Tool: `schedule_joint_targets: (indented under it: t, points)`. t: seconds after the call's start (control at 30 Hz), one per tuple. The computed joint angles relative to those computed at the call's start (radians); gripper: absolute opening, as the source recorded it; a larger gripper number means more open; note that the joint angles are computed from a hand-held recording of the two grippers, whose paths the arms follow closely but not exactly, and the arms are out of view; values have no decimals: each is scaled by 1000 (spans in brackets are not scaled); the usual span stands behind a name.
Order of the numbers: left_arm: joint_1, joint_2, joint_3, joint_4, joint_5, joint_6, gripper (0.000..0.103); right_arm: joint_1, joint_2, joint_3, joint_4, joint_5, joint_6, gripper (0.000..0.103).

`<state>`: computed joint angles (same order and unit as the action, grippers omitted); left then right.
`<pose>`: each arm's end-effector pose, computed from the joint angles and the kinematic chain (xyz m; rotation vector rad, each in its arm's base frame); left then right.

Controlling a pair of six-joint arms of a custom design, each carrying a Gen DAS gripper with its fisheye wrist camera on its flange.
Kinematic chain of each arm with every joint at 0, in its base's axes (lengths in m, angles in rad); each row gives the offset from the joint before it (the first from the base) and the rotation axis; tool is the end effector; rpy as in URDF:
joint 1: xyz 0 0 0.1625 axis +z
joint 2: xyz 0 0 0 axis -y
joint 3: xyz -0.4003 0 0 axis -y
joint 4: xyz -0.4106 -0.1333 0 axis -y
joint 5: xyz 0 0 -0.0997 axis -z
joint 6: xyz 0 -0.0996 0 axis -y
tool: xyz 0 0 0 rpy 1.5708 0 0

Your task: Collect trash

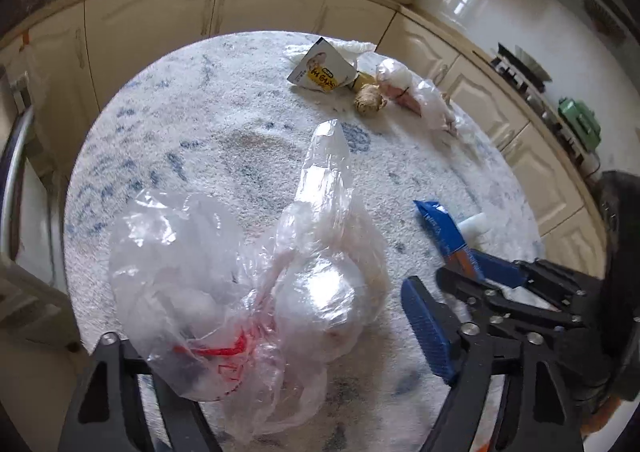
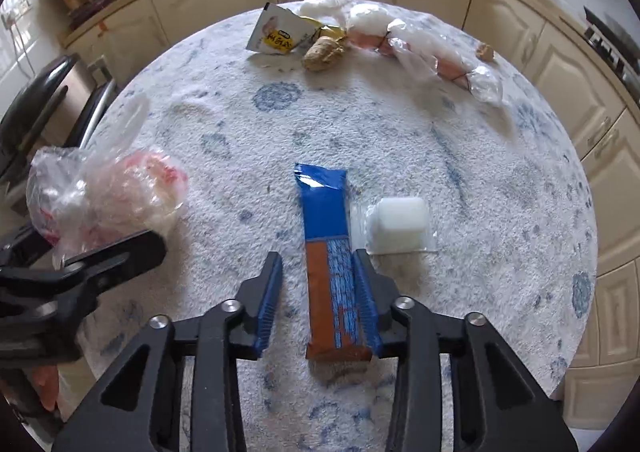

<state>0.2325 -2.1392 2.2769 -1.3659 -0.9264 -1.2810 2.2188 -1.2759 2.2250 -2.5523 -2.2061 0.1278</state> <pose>-0.2069 -0.2475 0.3350 0.2213 2.5570 -0.7119 0.3354 -0.3202 0.1349 0.6408 -2.4605 0.3543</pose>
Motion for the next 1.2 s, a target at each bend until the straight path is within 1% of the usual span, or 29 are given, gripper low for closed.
schedule_joint_targets:
  t: [0.03, 0.07, 0.13, 0.17, 0.23, 0.3, 0.4, 0.43, 0.53, 0.7, 0.9, 1.03, 1.2]
  points:
    - [-15, 10, -2, 36, 14, -7, 58, -1, -11, 10, -8, 4, 6, 24]
    - [-27, 13, -2, 59, 21, -19, 55, -6, -29, 24, -15, 15, 16, 21]
    - [-46, 15, -1, 83, 28, -39, 48, -17, -57, 46, -32, 39, 29, 20]
    - [-55, 12, 0, 90, 25, -43, 47, -18, -70, 57, -37, 42, 35, 19]
    - [-67, 6, 1, 90, 14, -40, 43, -10, -80, 68, -38, 27, 54, 19]
    - [-72, 3, -1, 86, 2, -33, 41, -2, -95, 77, -26, 20, 80, 19]
    - [-64, 13, -8, 60, -9, -4, 39, 6, -110, 85, -28, 19, 97, 19]
    - [-63, 19, -10, 52, -13, 5, 36, 10, -117, 89, -32, 12, 100, 19]
    - [-48, 36, -9, 6, -26, 44, 36, 15, -140, 99, -37, 5, 111, 19]
    - [-45, 67, -5, -64, -41, 98, 35, 19, -177, 112, -22, -5, 129, 19]
    - [-66, 105, -2, -127, -34, 148, 34, 17, -237, 136, -14, -27, 157, 19]
    - [-84, 140, -2, -178, -33, 188, 34, 18, -290, 158, -6, -55, 177, 19]
    - [-94, 202, -2, -273, -50, 262, 34, 13, -386, 193, 24, -87, 213, 19]
